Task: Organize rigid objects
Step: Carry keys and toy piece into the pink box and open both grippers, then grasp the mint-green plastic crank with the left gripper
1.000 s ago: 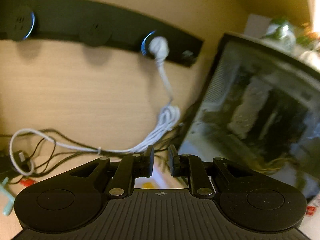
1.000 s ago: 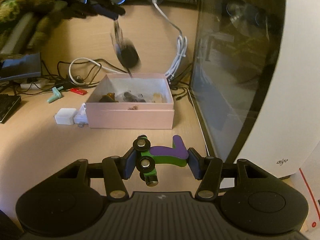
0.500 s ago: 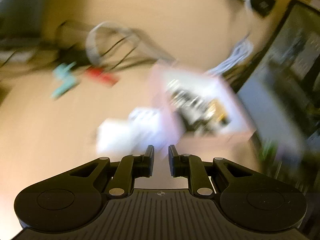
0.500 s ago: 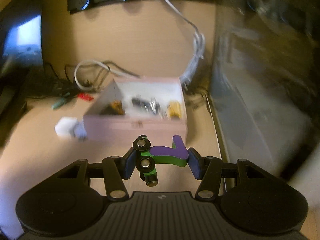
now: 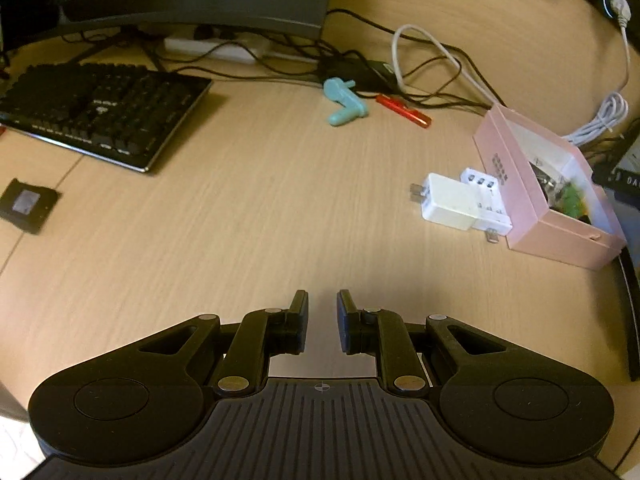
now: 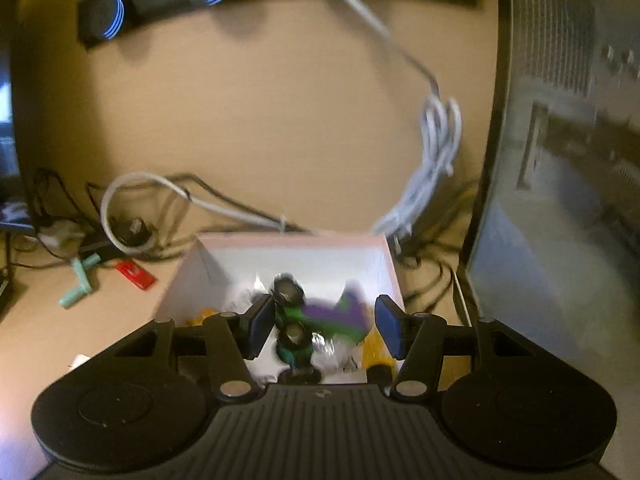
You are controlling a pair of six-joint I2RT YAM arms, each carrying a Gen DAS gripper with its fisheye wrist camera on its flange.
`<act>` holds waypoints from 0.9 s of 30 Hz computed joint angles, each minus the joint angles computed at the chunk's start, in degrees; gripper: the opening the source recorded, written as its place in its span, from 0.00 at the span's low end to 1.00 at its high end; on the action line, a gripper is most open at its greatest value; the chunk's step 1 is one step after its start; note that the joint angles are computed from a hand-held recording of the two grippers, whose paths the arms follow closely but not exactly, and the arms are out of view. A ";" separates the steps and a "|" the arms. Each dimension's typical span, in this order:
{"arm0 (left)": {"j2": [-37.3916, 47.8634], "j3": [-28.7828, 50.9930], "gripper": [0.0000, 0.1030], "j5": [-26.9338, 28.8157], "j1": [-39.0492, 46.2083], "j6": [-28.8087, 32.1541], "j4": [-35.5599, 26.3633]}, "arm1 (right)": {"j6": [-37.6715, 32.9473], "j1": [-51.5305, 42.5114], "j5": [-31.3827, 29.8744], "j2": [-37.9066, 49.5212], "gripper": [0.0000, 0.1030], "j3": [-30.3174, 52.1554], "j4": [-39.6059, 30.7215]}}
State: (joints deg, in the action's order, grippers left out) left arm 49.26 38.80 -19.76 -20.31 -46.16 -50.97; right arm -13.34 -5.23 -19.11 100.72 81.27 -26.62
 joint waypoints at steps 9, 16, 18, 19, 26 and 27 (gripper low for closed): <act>5.05 1.06 0.17 3.85 3.40 7.71 6.83 | -2.88 -3.41 -4.10 -10.38 0.59 -10.45 -1.69; 13.54 1.73 0.17 10.85 5.59 20.08 20.05 | -13.22 -5.02 -2.32 -27.48 0.63 -27.45 0.71; 17.23 2.66 0.17 11.68 4.68 25.78 23.88 | -14.31 -4.67 -0.15 -30.55 0.63 -30.49 -0.09; 18.84 3.24 0.17 11.87 4.47 27.85 25.07 | -14.68 -4.66 0.59 -31.93 0.63 -31.70 -1.32; 28.67 9.70 0.19 16.87 12.89 28.85 34.94 | -15.44 -6.38 3.37 -37.69 0.63 -36.69 -7.04; 30.51 11.15 0.19 17.88 14.42 28.10 36.07 | -15.16 -6.72 3.69 -37.93 0.63 -37.03 -7.71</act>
State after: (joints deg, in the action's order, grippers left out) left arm 79.77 49.95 -1.88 -5.89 -18.06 -14.91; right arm -28.50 -11.95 -15.42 62.79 44.24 -34.33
